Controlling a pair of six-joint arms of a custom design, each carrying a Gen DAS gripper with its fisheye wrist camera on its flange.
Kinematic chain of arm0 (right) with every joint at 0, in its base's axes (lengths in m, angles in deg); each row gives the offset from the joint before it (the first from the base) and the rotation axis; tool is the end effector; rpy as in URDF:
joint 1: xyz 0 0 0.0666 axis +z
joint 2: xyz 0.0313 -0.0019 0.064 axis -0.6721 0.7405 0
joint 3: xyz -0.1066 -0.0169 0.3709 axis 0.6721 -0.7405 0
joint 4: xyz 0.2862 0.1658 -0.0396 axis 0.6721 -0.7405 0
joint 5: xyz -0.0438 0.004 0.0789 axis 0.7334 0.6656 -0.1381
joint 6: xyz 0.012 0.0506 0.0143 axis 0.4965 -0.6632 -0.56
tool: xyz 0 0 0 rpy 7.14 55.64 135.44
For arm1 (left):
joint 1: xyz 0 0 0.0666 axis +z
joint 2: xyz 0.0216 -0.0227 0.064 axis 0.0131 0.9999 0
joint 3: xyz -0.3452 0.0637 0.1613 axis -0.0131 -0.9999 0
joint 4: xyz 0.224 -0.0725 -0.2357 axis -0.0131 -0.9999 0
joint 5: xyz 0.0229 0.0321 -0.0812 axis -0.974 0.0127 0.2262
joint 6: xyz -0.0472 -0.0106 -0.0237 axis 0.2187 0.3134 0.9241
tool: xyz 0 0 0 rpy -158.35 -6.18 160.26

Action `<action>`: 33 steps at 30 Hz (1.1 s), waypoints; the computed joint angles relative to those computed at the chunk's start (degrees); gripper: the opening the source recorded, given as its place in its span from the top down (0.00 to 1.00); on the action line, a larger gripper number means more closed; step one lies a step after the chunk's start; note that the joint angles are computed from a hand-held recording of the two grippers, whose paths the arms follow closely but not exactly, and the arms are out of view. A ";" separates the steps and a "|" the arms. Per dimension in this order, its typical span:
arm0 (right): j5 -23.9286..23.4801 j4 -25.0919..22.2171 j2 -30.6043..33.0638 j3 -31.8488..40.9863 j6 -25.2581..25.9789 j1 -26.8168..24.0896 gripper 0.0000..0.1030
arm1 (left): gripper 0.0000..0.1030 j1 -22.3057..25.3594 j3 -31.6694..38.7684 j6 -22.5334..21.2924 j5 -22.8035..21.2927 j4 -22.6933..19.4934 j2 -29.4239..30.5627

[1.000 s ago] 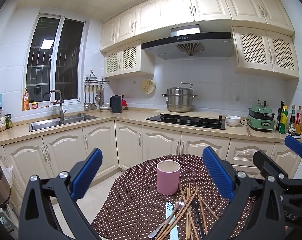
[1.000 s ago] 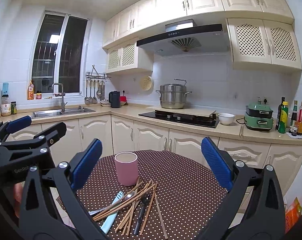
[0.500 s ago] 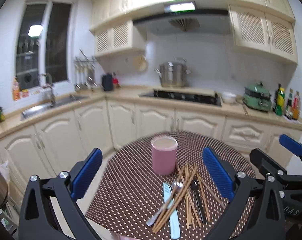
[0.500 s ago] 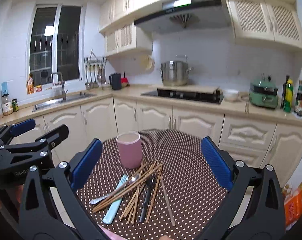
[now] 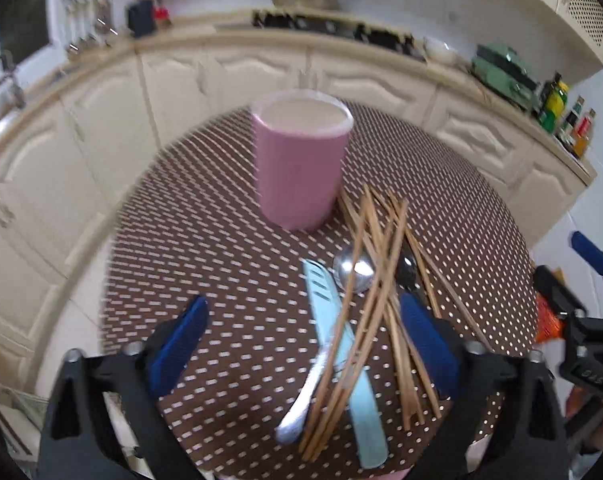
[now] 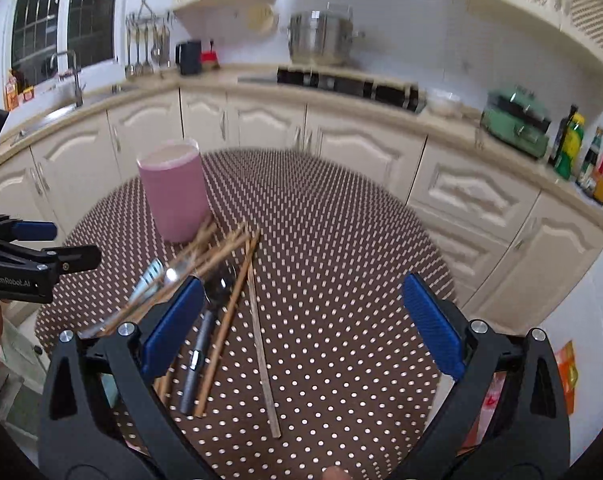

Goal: Organize utensils
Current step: 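Lower the right tool to the chopstick pile and grasp one chopstick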

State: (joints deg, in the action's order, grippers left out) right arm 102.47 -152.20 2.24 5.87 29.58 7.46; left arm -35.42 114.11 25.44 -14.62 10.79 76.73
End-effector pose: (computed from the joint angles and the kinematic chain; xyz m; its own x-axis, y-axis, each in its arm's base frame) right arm 0.2210 0.2196 0.3954 -0.6093 0.1540 -0.7779 0.3025 0.9519 -0.0484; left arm 0.3891 -0.2879 0.3640 -0.7169 0.4056 -0.5670 0.5536 0.8256 -0.1094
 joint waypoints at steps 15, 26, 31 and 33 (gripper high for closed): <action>-30.45 12.14 2.56 -3.49 14.87 -14.10 0.41 | 0.48 -3.37 16.23 -2.19 -5.74 -13.12 14.95; -40.31 0.26 11.90 7.02 24.41 -20.16 0.47 | 0.79 -3.80 17.19 -0.87 -4.09 -13.82 16.67; -39.08 -5.41 17.45 13.60 27.74 -20.90 0.58 | 0.94 -2.93 12.64 -0.69 -2.78 -11.49 12.35; -39.71 -6.33 19.61 16.25 28.53 -21.62 0.68 | 0.94 -2.69 11.51 -1.07 -3.15 -11.13 10.93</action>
State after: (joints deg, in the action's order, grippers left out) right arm 62.76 -158.53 21.85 22.13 58.11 -14.16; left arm -38.11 125.62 24.37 -17.77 -0.34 87.65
